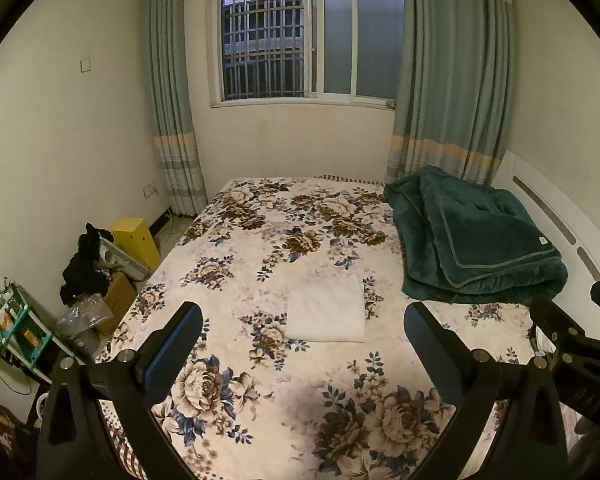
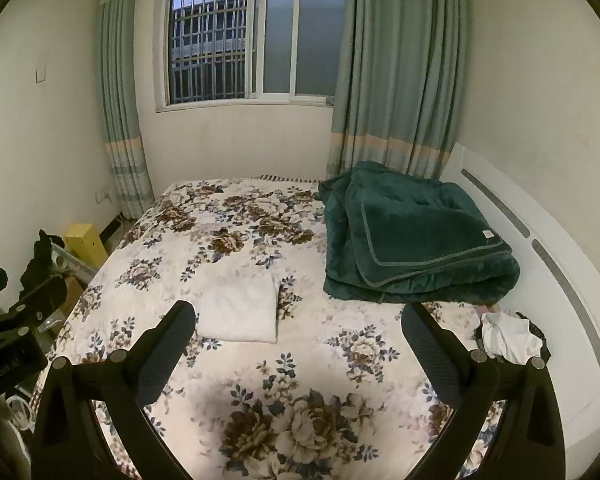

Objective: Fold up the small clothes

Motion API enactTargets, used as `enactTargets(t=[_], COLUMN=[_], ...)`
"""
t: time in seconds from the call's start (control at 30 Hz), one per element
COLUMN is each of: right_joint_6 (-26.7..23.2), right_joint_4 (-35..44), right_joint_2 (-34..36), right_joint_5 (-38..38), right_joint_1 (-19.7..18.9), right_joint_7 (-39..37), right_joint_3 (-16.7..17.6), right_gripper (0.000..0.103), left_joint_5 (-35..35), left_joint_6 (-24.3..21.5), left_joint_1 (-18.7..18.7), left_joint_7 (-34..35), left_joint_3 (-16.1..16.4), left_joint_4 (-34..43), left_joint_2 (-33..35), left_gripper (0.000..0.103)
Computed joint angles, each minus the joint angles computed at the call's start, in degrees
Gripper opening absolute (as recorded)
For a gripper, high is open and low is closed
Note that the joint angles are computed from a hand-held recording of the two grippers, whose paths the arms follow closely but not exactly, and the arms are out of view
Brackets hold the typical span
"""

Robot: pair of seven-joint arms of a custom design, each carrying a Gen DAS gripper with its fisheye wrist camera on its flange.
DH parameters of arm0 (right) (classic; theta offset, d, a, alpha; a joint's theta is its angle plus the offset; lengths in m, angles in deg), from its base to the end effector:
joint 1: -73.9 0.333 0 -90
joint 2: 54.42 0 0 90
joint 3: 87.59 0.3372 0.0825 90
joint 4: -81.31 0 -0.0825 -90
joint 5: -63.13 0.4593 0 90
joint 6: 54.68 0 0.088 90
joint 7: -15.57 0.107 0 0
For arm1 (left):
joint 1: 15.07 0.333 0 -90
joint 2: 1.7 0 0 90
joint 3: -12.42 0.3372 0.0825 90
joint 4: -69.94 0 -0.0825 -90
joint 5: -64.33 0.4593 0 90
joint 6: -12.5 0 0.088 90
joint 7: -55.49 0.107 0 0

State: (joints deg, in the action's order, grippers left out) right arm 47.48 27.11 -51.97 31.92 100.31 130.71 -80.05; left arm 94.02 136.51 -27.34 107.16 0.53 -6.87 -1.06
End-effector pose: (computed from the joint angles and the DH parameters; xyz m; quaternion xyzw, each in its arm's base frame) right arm 0.4965 0.2760 0.9859 -0.6420 0.6168 -0.3517 0.2893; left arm 0.6048 -0.2486 0.8451 -0.6717 0.5830 -0.3116 0.3344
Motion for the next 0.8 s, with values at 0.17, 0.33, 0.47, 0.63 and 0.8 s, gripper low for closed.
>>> enactTargets(t=[0.17,0.33,0.47,0.63,0.8], right_joint_6=[0.45,0.54,0.57,0.68,0.72], right_joint_4=[-0.73,-0.3,-0.61,-0.95,-1.1], right_joint_2=[-0.63,-0.43,-0.73,-1.1,-1.23], right_joint_5=[-0.13,-0.03,0.27,0.28,0.03], right_joint_1=[-0.12,-0.12,-0.17,-0.34,-0.32], right_joint_7=[0.67,0.67,0.68,0.62,0.78], right_joint_3=[0.16,0.3,0.3,0.5,0.65], right_gripper=[0.103,0.103,0.103,0.103,0.103], left_joint_5=[0.45,0.47,0.71,1.16,1.6], left_joint_6=[0.02,-0.19,-0.38,-0.34,-0.06], left_joint_1=[-0.02,-0.24,-0.5,-0.78,-0.89], left_joint_7=[-0.01,0.3,0.34,0.35,-0.02], left_joint_3=[-0.01,0.06,0.04,0.15,0.14], left_joint_4=[0.3,1.11,1.87,2.53,2.32], left_joint_2=[0.03,0.43,0.79,0.94,0.75], left_gripper=[0.103,0.103,0.103,0.103,0.103])
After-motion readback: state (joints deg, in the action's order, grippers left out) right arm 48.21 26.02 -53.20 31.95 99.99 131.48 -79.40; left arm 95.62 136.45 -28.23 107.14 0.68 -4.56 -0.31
